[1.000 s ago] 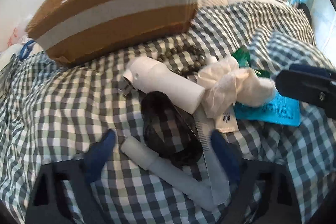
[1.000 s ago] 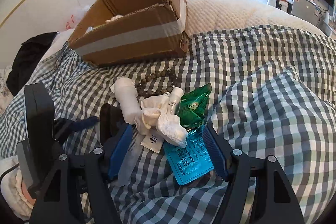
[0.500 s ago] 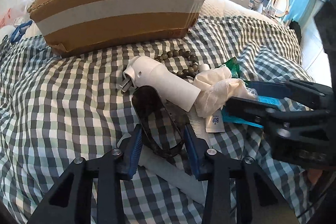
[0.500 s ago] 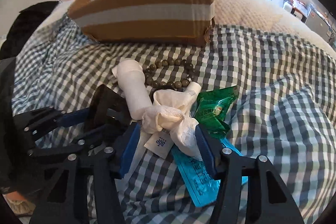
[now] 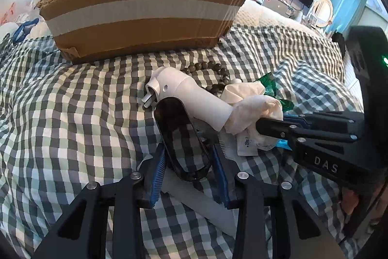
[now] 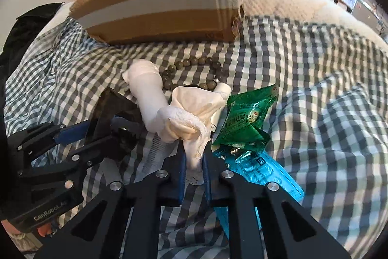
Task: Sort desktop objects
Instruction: 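Grasp the black cup-shaped item with the left gripper while the right grasps the white cloth, then carry the black item and white cloth into the cardboard box and release them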
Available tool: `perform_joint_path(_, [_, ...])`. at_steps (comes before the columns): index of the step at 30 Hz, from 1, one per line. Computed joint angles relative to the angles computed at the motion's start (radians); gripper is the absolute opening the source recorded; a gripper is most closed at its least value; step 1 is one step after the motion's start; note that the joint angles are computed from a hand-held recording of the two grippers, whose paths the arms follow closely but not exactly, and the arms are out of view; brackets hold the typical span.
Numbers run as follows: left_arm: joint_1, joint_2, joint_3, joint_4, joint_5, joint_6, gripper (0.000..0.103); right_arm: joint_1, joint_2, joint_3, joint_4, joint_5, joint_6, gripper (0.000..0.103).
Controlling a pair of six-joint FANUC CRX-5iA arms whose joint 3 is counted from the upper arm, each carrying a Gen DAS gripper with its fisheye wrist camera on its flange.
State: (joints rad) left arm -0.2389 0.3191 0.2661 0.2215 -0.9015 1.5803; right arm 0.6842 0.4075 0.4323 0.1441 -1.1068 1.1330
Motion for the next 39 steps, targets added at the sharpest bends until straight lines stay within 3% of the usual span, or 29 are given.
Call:
perform_joint_path(11, [-0.005, -0.035, -0.016, 0.027, 0.023, -0.035, 0.029, 0.034, -0.076, -0.066, 0.041, 0.032, -0.058, 0.011])
perform_joint_path(39, [0.014, -0.103, -0.062, 0.01, 0.051, -0.002, 0.029, 0.058, -0.163, -0.133, 0.063, 0.098, -0.114, 0.011])
